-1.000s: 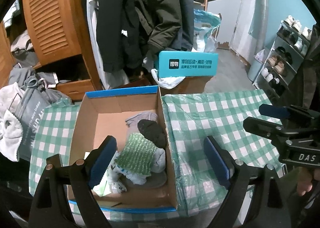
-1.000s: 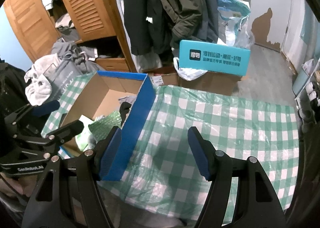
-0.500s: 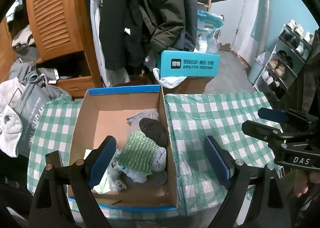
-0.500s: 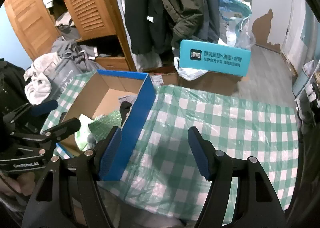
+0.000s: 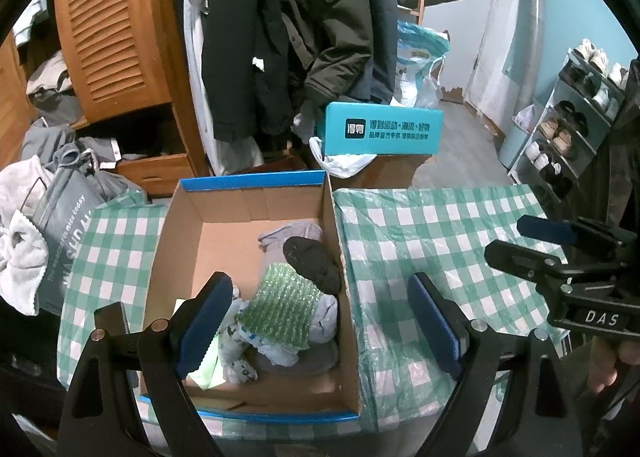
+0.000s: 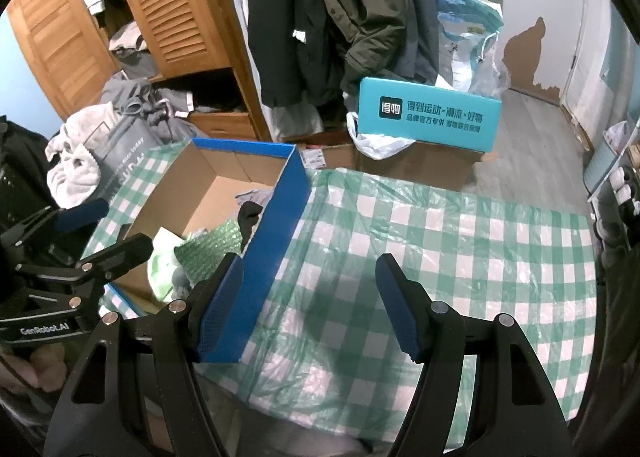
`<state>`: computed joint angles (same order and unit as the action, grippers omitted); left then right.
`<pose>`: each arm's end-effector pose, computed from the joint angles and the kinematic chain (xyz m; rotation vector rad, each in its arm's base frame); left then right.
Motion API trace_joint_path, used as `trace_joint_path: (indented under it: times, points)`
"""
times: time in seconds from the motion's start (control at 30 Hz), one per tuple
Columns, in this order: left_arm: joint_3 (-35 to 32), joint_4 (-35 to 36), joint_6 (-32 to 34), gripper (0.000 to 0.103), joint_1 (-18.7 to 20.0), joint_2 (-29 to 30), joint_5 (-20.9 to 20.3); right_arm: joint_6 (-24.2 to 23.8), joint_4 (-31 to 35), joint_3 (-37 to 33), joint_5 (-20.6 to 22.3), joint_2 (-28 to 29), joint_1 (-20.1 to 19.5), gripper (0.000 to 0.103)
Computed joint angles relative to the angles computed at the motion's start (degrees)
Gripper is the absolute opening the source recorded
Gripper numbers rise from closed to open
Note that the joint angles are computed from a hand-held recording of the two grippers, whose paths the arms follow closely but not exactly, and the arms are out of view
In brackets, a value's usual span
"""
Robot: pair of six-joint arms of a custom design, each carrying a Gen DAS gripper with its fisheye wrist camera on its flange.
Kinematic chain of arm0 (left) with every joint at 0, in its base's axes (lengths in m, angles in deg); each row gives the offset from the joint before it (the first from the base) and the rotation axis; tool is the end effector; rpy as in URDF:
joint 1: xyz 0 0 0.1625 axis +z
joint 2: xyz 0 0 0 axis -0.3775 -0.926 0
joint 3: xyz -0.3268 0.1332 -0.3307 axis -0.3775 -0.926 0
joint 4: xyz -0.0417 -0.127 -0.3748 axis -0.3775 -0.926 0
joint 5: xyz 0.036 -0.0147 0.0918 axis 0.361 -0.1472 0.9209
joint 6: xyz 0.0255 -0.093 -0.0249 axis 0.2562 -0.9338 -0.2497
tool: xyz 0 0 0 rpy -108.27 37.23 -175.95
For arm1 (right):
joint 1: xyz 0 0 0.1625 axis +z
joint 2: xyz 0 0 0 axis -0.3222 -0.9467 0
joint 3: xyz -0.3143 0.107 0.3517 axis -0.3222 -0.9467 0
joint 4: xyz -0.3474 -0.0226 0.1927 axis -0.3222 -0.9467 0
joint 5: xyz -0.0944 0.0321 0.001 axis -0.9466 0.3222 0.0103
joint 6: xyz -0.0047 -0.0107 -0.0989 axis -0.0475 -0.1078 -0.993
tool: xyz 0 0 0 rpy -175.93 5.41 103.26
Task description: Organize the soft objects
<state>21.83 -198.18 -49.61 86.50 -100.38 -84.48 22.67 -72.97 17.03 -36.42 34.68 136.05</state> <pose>-0.1403 -0.7630 0.4742 0.4099 2.3116 -0.7677 0.5090 -0.8047 0.0866 0.6928 -2.5362 0.6099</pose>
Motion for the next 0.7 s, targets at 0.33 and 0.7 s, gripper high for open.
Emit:
trace_joint_path:
  times: [0.33, 0.7]
  points:
    - [0.2, 1.0, -0.9, 0.090, -0.1, 0.0, 0.3, -0.2, -0.5, 0.4, 0.0, -0.1, -0.1, 0.068]
    - [0.0, 1.9, -1.4, 0.090, -0.2, 0.0, 0.2, -0.2, -0.5, 0.5, 0.0, -0.2, -0.1, 0.068]
